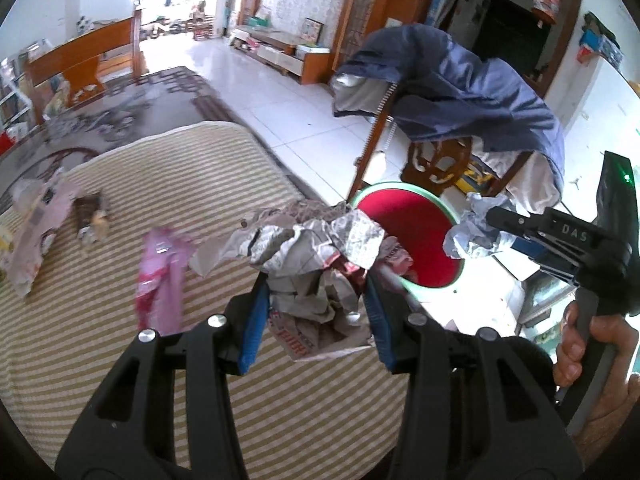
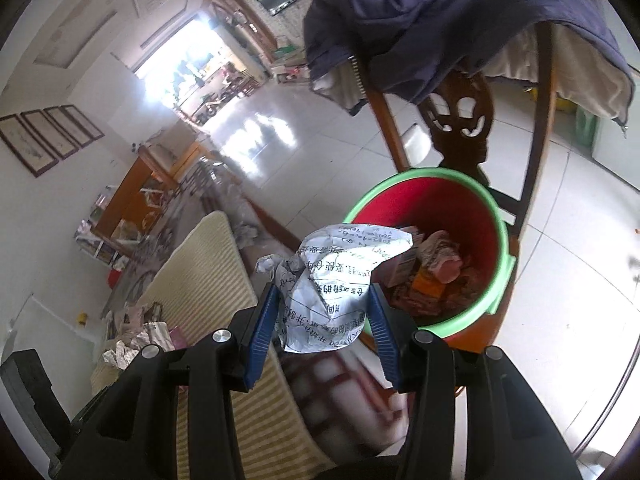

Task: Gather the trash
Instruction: 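Open both grippers to drop the papers into the red bin, then move both grippers back over the table toward the pink items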

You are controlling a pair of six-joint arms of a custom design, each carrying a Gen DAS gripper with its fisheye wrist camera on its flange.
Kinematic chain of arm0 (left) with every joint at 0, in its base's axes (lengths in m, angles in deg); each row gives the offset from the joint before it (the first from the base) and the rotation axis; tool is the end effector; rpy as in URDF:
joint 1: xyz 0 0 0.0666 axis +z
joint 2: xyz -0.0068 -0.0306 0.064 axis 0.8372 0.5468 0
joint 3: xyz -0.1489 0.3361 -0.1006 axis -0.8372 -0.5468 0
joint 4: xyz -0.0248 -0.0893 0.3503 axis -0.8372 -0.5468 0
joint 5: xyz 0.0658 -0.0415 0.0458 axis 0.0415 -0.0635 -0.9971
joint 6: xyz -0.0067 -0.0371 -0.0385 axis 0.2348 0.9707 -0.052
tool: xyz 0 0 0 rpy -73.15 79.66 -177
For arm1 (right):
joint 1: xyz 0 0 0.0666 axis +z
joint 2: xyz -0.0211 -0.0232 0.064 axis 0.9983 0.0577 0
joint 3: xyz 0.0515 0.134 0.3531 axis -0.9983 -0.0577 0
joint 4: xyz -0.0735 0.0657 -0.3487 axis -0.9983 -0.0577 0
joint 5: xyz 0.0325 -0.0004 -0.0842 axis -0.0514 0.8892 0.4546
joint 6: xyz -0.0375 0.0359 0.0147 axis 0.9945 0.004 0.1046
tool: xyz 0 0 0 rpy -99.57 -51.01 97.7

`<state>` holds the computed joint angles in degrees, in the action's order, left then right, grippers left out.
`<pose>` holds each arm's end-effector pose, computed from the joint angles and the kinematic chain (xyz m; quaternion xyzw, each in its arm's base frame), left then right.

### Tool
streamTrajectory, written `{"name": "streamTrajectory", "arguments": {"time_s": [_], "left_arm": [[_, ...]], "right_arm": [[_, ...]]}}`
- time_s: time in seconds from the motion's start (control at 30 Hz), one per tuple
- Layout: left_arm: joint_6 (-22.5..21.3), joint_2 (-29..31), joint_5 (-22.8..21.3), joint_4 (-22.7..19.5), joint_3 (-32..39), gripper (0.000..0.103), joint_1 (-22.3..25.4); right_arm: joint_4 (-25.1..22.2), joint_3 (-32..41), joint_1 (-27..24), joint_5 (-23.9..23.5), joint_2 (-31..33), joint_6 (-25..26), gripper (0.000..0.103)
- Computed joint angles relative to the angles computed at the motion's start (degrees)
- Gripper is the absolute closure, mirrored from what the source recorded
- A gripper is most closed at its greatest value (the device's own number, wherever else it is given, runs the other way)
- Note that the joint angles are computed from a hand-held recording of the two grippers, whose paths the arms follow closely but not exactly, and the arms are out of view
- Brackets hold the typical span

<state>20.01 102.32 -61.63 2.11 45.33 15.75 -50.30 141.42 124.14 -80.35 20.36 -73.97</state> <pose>0.3048 -0.2544 0.5623 0.0214 0.9340 -0.1041 0.3410 0.3447 0.2612 0.5479 0.1090 0.9214 0.2397 0.2858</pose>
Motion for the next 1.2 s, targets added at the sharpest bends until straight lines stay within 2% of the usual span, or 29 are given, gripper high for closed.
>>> {"name": "streamTrajectory", "arguments": {"time_s": [0.2,0.37,0.5,0.6,0.63,0.67,0.7,0.77,0.93,1.1,1.2], "left_arm": [[-2.1,5.8,2.9,1.6,5.2,0.059,-0.6],[-1.0,9.9,7.6,2.5,8.8,0.059,0.0],[-1.1,13.7,10.5,1.8,12.2,0.059,0.4],[-3.2,16.9,12.3,0.6,16.1,0.058,0.4],[-4.1,17.9,12.5,0.2,17.5,0.055,0.3],[-4.9,18.9,12.1,-0.5,19.1,0.042,0.1],[-5.1,19.4,11.6,-0.4,19.8,0.032,0.0],[-5.1,19.0,11.4,1.2,19.5,0.032,0.0],[-5.6,16.4,10.6,1.8,17.1,0.03,0.0],[-4.7,10.2,8.2,2.5,9.7,0.027,1.4],[-5.9,6.6,6.6,1.6,6.5,0.027,3.4]], "right_arm": [[-0.7,-1.1,-3.3,0.8,-1.0,0.8,0.058],[-1.2,-1.2,-5.6,0.3,-0.8,1.9,0.057],[-1.4,-1.6,-6.5,-0.4,-0.1,2.3,0.057],[-1.4,-1.4,-7.2,-2.3,0.6,2.2,0.052],[-1.4,-1.4,-7.3,-2.3,0.6,2.0,0.046],[-1.4,-1.4,-7.5,-1.9,0.5,1.9,0.037],[-1.3,-1.4,-7.5,-1.1,0.4,1.5,0.035],[-1.1,-1.5,-7.4,0.6,0.0,1.0,0.033],[-2.1,-0.3,-6.3,0.7,0.6,1.0,0.033],[-1.9,2.5,-3.0,-0.2,2.3,1.1,0.032],[-2.3,5.1,-0.1,-1.0,4.4,1.6,0.03]]}}
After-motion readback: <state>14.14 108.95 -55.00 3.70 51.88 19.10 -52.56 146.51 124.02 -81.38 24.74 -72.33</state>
